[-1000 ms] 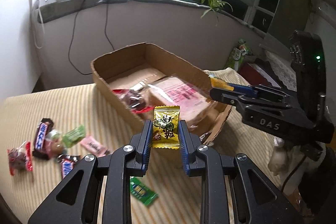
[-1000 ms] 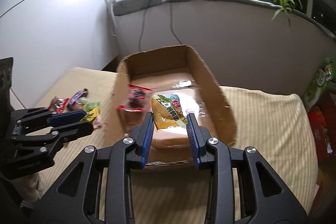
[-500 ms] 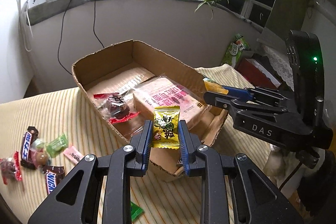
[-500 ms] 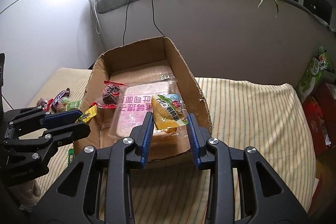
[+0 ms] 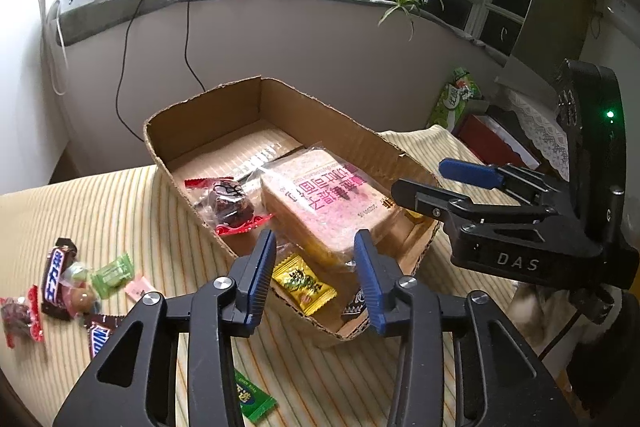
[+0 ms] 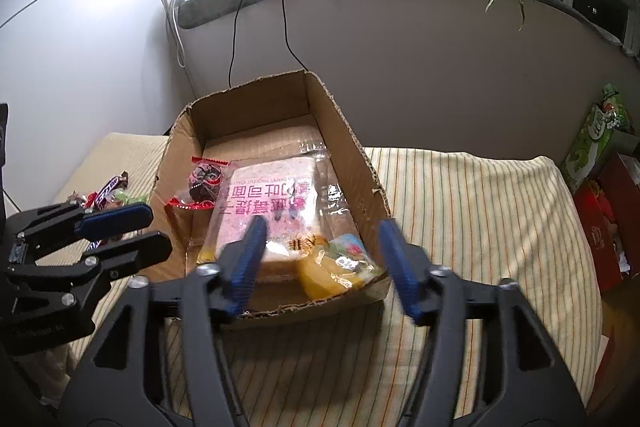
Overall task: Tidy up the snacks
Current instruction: 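Open the right gripper over the box while the left gripper releases a yellow candy packet there, then withdraw both grippers from the box back toward the remaining snacks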
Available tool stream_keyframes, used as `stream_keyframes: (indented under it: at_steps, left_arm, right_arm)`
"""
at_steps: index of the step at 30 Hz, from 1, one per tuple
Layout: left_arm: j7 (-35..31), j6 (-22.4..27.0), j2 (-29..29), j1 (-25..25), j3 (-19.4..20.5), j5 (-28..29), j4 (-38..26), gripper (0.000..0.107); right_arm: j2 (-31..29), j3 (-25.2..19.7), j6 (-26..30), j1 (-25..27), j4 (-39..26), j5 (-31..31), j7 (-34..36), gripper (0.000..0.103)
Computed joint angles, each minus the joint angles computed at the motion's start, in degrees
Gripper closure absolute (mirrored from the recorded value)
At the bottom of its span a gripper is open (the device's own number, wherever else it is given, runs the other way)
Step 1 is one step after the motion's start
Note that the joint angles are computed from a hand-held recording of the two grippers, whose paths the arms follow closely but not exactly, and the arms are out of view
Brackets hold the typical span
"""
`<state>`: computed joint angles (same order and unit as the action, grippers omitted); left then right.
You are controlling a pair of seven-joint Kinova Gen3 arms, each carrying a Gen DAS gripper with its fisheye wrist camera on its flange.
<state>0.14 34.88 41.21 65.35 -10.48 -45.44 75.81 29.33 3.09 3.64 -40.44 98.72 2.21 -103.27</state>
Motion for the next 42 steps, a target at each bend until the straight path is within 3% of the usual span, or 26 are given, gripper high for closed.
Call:
stream_keyframes:
  at_steps: [5,16,27,31,38,42]
  left_arm:
    - [0.9,-0.3,-0.6,0.4,-0.4,-0.5,0.9,0.068]
    - [6.6,-0.2,-2.8,2.4,-1.3,-4.0,4.8,0.068]
    - [20.5,2.9,-8.0,4.4,-0.8,-12.8,14.0,0.068]
    - [25.7,6.1,-10.3,5.0,0.1,-15.8,18.0,0.061]
    - [35.6,11.2,-14.2,5.0,2.3,-19.2,25.4,0.060]
    - [40.1,14.0,-15.8,4.2,4.3,-19.6,29.1,0.054]
  right_arm:
    - [-0.5,2.9,-0.5,-2.8,0.5,0.0,-0.6,0.018]
    - [-1.9,6.8,-0.9,-7.3,1.7,0.0,-2.4,0.018]
    - [-4.1,3.8,-2.2,-8.1,3.0,-0.8,-1.4,0.018]
    - [-4.4,2.3,-2.1,-8.8,2.6,-0.9,-0.6,0.018]
    - [-3.6,-1.3,-1.0,-9.6,0.8,-0.4,0.9,0.018]
    - [-2.1,-3.3,0.5,-10.3,-1.2,0.1,1.4,0.018]
